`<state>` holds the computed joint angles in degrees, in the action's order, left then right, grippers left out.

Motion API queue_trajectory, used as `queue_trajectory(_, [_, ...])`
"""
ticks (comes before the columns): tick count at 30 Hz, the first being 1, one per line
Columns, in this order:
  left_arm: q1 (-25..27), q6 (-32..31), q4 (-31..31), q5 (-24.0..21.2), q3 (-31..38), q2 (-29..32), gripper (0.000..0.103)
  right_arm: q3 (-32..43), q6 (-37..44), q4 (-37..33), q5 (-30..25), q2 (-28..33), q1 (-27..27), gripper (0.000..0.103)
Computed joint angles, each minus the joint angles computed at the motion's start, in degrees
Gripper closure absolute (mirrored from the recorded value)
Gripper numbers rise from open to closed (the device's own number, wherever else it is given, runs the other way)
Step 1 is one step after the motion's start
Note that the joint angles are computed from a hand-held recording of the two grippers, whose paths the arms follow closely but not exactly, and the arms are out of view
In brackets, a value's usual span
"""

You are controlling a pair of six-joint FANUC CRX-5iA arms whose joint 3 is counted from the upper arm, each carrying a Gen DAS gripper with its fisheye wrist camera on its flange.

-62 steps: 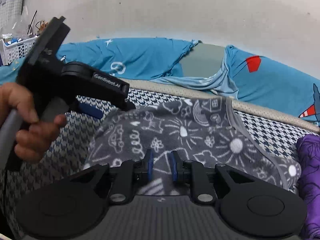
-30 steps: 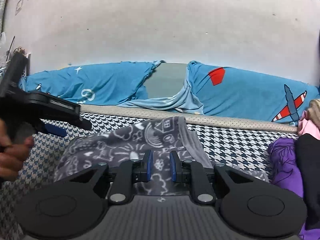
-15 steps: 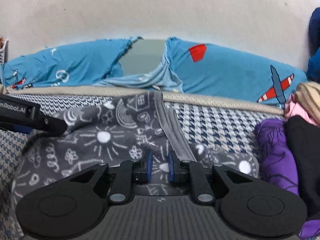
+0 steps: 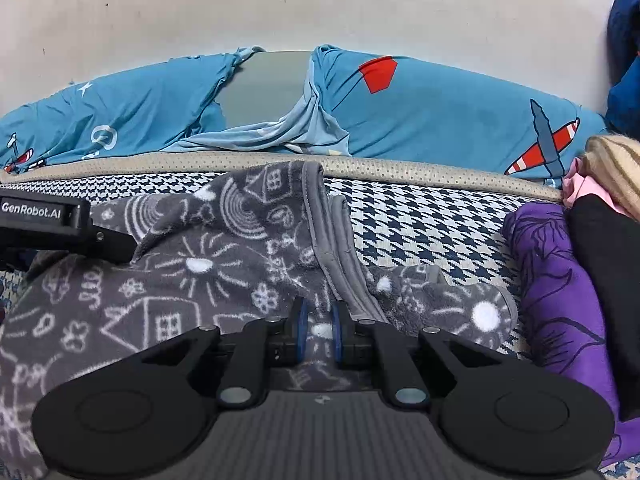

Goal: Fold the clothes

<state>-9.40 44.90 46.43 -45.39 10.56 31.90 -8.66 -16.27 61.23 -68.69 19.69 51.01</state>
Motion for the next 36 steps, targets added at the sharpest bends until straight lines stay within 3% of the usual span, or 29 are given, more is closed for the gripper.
queue_trajectory(5, [-0.39, -3.87, 1.21, 2.37, -2.23, -1.65, 0.0, 0.91, 0.23, -0.56, -0.73, 0.36, 0.19, 0.094])
queue_trajectory(11, [0.75, -6.08, 2.77, 0.78, -3.34, -3.26, 0.003, 0.35, -2.24, 0.21, -1.87, -1.6, 1.79, 0.087])
queue_trajectory(22, [4.22, -10.93, 4.4, -4.01, -6.81, -7.72, 0.004, -2.63, -5.52, -3.67, -7.28, -8.03, 6.7, 0.057])
queue_trajectory(24, [4.94, -11.29, 4.05, -5.41, -7.18, -8.21, 0.004, -3.47, -7.07, -4.91, -7.05, -9.24, 7.14, 0.055])
queue_trajectory(28, [5.86, -12.43, 4.76, -6.44, -8.48, -9.03, 0.002, -4.57, -9.81, -7.13, -6.4, -10.8, 7.28, 0.039])
queue_trajectory(36, [6.51, -10.73, 4.92, -8.62, -8.73, -8.2, 0.0, -7.86, -16.09, -7.6, -1.13, -12.91, 5.14, 0.033])
